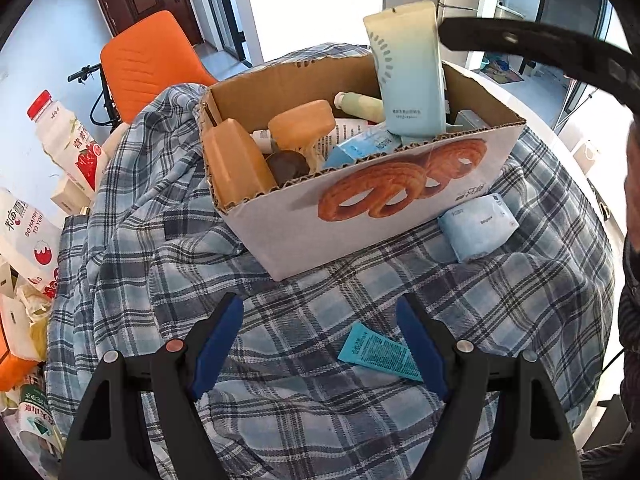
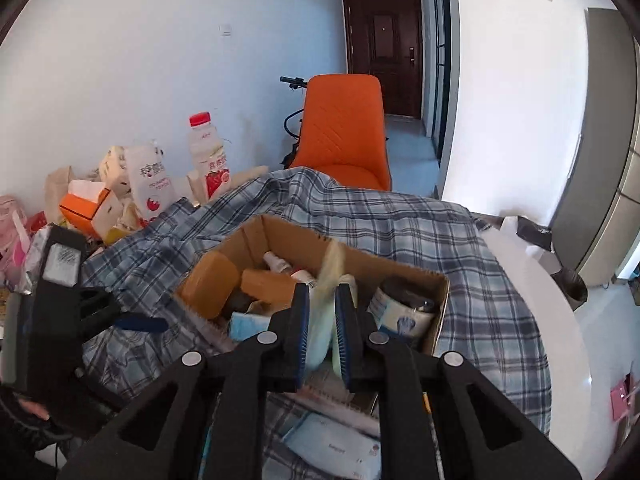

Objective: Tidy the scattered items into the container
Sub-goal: 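Carry the sunscreen tube over the box and open the right gripper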

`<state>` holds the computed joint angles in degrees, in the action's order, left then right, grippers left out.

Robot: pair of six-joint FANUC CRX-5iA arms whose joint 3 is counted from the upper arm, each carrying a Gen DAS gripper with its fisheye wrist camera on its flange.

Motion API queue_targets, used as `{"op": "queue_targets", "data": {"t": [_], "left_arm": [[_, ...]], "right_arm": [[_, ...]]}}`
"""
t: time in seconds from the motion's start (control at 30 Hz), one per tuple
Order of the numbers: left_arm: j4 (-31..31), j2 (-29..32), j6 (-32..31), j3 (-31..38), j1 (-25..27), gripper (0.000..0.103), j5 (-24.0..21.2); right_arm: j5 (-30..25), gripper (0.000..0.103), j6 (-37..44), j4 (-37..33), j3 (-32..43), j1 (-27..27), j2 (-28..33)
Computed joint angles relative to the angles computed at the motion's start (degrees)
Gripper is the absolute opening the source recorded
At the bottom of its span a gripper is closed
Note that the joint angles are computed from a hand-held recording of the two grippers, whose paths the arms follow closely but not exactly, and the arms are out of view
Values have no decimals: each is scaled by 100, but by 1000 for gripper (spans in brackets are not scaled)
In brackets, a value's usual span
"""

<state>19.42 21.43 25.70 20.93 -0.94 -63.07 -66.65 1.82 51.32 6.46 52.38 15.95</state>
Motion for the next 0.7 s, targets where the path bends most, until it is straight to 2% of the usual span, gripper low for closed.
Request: {"op": "queue_targets", "data": {"t": [0.03, 0.1, 0.17, 0.37, 0.53, 0.6, 0.7], "left_arm": [[14, -1, 6, -1, 2, 81, -9], [44, -27, -11, -40, 7, 81, 29], [31, -62, -2, -91, 9, 81, 82], [-177, -131, -73, -265, 4, 81, 84], [-446, -208, -306, -404, -92, 81, -16], [-489, -259, -509, -471, -120, 81, -88], [-520, -290, -716, -523, -160, 81, -205]], "right_arm": [[2, 18, 37, -56, -38, 56, -62], [-157, 39, 96, -146, -78, 171, -126], [-339, 52, 144, -301, -120, 307, -184], [-305, 52, 441, -1394, -239, 534, -309], [-985, 52, 1122, -1872, 60, 556, 105], [-812, 52, 1308, -2019, -30, 486, 52], [-235, 52, 1531, -2435, -323, 253, -210]]}}
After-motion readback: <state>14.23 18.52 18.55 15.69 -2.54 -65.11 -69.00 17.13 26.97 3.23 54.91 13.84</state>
